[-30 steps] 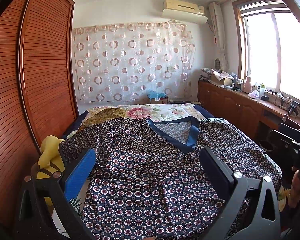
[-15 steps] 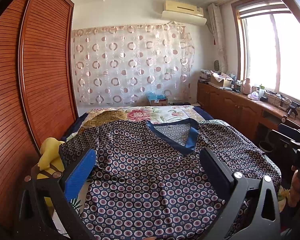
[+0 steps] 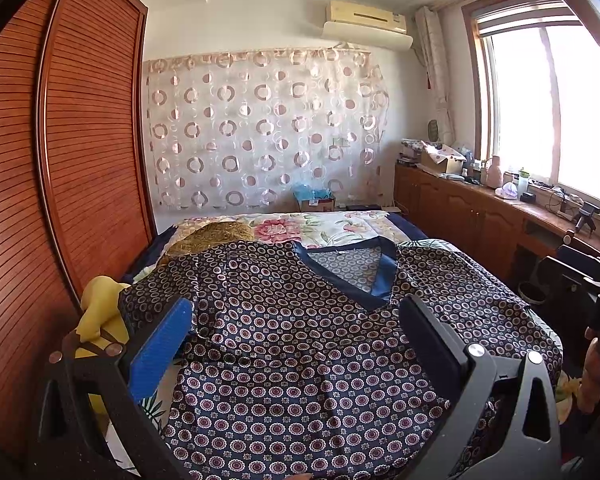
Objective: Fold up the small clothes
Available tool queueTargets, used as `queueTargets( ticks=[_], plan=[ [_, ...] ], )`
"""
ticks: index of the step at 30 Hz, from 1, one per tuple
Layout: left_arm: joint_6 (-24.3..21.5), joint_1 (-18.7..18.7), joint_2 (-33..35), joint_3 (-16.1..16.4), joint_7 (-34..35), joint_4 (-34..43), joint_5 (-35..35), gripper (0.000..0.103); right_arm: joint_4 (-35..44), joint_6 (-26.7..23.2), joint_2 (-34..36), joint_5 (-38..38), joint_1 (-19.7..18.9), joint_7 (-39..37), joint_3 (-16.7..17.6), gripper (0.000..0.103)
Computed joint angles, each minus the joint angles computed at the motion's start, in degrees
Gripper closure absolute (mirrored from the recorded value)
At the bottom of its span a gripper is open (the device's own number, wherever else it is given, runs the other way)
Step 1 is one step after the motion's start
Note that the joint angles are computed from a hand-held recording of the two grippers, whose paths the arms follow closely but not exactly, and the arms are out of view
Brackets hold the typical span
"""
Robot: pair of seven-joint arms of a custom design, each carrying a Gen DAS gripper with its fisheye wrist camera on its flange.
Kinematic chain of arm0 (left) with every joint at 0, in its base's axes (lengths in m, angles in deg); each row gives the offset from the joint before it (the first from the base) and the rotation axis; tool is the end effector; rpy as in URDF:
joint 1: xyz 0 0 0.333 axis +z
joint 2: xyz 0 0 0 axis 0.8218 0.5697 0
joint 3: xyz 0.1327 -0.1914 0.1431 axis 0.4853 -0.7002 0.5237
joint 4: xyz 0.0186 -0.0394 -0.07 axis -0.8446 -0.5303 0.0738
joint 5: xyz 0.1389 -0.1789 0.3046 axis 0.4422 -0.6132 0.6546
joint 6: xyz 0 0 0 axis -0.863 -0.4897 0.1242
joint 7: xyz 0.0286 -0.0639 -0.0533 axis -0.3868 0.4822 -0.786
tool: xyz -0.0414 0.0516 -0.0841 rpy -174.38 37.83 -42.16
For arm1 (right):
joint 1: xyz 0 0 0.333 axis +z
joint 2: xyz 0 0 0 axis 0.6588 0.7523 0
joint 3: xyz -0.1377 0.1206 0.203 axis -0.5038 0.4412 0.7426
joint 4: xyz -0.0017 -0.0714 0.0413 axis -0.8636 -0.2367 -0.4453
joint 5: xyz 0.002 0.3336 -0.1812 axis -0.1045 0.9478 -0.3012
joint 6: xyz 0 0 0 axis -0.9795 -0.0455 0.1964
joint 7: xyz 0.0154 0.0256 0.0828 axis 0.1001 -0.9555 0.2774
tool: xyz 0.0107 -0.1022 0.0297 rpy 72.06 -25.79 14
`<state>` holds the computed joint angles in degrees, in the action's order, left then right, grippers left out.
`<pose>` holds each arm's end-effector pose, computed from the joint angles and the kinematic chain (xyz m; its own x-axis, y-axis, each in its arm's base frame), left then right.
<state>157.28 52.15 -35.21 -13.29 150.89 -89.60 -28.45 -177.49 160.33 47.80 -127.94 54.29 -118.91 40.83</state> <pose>0.6712 -0.1748 0.5768 -0.4931 -0.8700 -0.0043 -0.3115 0.1812 -0.9328 0.5903 0.1730 0.5251 -0.1958 -0.9773 -0.0812 -0.2716 0.1336 -0.9531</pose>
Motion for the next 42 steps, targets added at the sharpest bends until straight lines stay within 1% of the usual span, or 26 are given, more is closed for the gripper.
queueTargets(
  ticks=[3,5,8,14,15,21,25,28,32,34,36,37,39,42],
  plan=[
    [0.0,-0.1,0.0,0.2,-0.4,0.0,0.2,0.0,0.1,0.2,0.1,-0.2,0.0,0.1,0.0,0.0],
    [-0.1,0.3,0.0,-0.3,0.2,0.1,-0.3,0.0,0.1,0.5,0.1,-0.5,-0.1,0.3,-0.1,0.0],
    [-0.3,-0.1,0.2,0.2,-0.5,0.5,0.2,0.0,0.1,0.7,0.2,-0.6,-0.2,0.4,-0.2,0.0],
    [-0.4,0.5,0.7,-0.2,0.1,0.6,-0.2,0.0,0.4,1.9,0.8,-0.3,-0.4,0.5,-0.4,0.0],
    [-0.8,0.0,1.1,0.5,-0.7,1.1,0.6,0.0,0.6,2.1,1.0,-0.1,-0.4,0.3,-0.4,0.0],
    [-1.4,0.1,2.3,1.1,-1.8,1.6,1.9,0.0,2.0,2.5,2.3,0.1,0.1,-0.9,-0.8,0.0],
    [-1.9,0.0,3.5,1.7,-3.0,2.9,3.3,0.0,2.8,4.3,3.0,1.0,-0.1,-1.9,-1.2,0.0],
    [-2.1,-0.3,4.5,2.3,-4.0,3.8,4.7,0.0,4.7,5.3,4.7,3.0,0.0,-4.4,-1.6,0.0],
    [-3.4,0.2,6.6,2.6,-4.8,6.5,6.2,0.0,8.7,6.6,8.3,6.7,0.7,-9.1,-2.6,0.0],
    [-4.6,0.7,8.0,2.5,-4.9,8.4,6.6,0.0,10.5,7.5,10.1,8.7,1.2,-11.3,-3.3,0.0],
    [-6.2,0.1,9.4,3.8,-6.4,10.6,8.4,0.0,12.4,8.0,12.0,11.1,1.8,-13.8,-4.1,0.0],
    [-7.3,0.4,10.3,3.8,-6.4,12.1,8.8,0.0,13.3,8.5,13.0,12.5,2.0,-15.3,-4.5,0.0],
    [-8.6,0.4,11.8,4.4,-7.2,14.2,10.0,0.0,15.1,9.6,15.0,17.3,1.8,-20.3,-4.5,0.0],
    [-11.5,0.4,14.9,5.4,-9.1,18.9,11.9,0.0,17.0,11.3,17.7,25.9,0.2,-29.6,-3.2,0.0]
  ],
)
